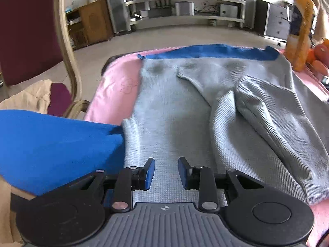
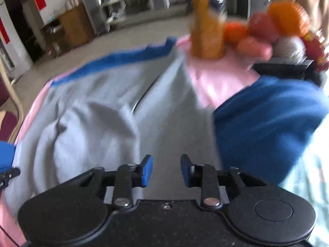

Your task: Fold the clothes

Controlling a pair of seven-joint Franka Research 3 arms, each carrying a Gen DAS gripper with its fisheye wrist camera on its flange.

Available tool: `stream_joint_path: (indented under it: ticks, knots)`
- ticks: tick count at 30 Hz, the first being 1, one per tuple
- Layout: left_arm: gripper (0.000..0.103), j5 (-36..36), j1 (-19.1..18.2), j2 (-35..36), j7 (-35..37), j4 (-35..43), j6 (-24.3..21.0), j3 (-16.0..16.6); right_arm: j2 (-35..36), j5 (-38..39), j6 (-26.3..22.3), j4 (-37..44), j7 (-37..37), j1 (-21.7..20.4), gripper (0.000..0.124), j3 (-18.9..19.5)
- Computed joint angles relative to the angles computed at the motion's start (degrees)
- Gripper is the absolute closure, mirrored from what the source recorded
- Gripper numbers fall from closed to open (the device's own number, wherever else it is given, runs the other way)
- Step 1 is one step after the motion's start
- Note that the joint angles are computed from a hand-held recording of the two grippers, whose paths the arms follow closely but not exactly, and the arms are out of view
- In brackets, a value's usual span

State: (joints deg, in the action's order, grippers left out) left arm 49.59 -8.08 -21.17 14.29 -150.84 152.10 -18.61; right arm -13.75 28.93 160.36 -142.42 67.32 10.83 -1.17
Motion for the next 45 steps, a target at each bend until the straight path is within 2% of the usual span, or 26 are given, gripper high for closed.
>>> stream_joint_path:
  ticks: [2,4,5,8,11,13,16,20,24,26,28,33,38,42,45]
  knots:
    - [0.074,-0.84,-0.37,1.24,1.40,0.38,-1.02,0.18,1.05,-3.79,-0.10,-0.15,1.49,-0.75,0.101,1.61]
    - [0.075,-3.42,-1.23,3.32,3.61,1.91,-5.84,0.18,1.56,-12.08,1.76,-0.97,6.30,-3.13,0.101,4.39]
    - [0.071,-3.45,-1.56,3.12,3.66,1.89,-7.07,0.11,1.95,-16.84,2.10,-1.15,9.64,-4.69,0.101,5.78]
    - [0.071,-8.72,-4.12,1.06,7.91,0.94,-9.58,1.62,1.02,-23.20,1.64,-2.27,13.42,-5.86,0.102,6.11]
    - [0.071,-12.19,-5.58,-1.27,10.36,-0.85,-10.30,1.87,-1.21,-27.02,-0.56,-3.67,16.31,-6.90,0.102,5.86]
    - [0.071,-12.01,-5.92,-2.31,9.67,-1.41,-11.81,0.33,-2.66,-27.53,-3.01,-4.06,17.43,-7.28,0.102,5.14]
    - [0.071,-11.83,-7.11,-4.11,7.99,-2.21,-14.34,-1.59,-5.85,-29.14,-4.10,-6.38,20.23,-8.08,0.103,5.48]
    - [0.071,-12.74,-9.07,-10.10,4.64,-5.18,-13.84,-2.27,-14.46,-21.56,2.08,-13.69,14.69,-3.28,0.101,0.78]
    - [0.071,-11.89,-9.12,-12.96,1.39,-6.50,-12.03,-3.12,-19.32,-13.07,3.68,-17.05,8.62,1.05,0.101,-3.47]
    - [0.071,-11.44,-8.84,-12.65,1.32,-6.61,-10.02,-2.83,-19.28,-9.14,4.47,-16.94,5.65,3.64,0.101,-5.36]
    - [0.071,-11.13,-8.45,-10.96,1.51,-6.19,-8.74,-2.99,-18.53,-3.95,5.65,-16.49,1.73,7.99,0.101,-8.60]
    - [0.071,-10.05,-7.74,-7.39,2.86,-5.58,-5.57,-2.53,-16.66,3.44,3.51,-14.62,-6.21,13.67,0.104,-11.07]
    - [0.073,-10.01,-8.40,-4.69,6.13,-4.56,-5.75,-2.49,-12.74,3.26,3.24,-13.52,-8.02,10.12,0.104,-5.00]
    - [0.075,-12.28,-9.93,-4.20,9.98,-4.32,-6.79,-1.51,-10.35,-4.67,-1.31,-12.32,-0.80,2.02,0.104,2.06]
    - [0.074,-15.04,-10.66,-5.56,10.87,-5.09,-7.17,-0.73,-11.45,-4.33,-2.37,-12.76,0.06,1.94,0.104,1.22]
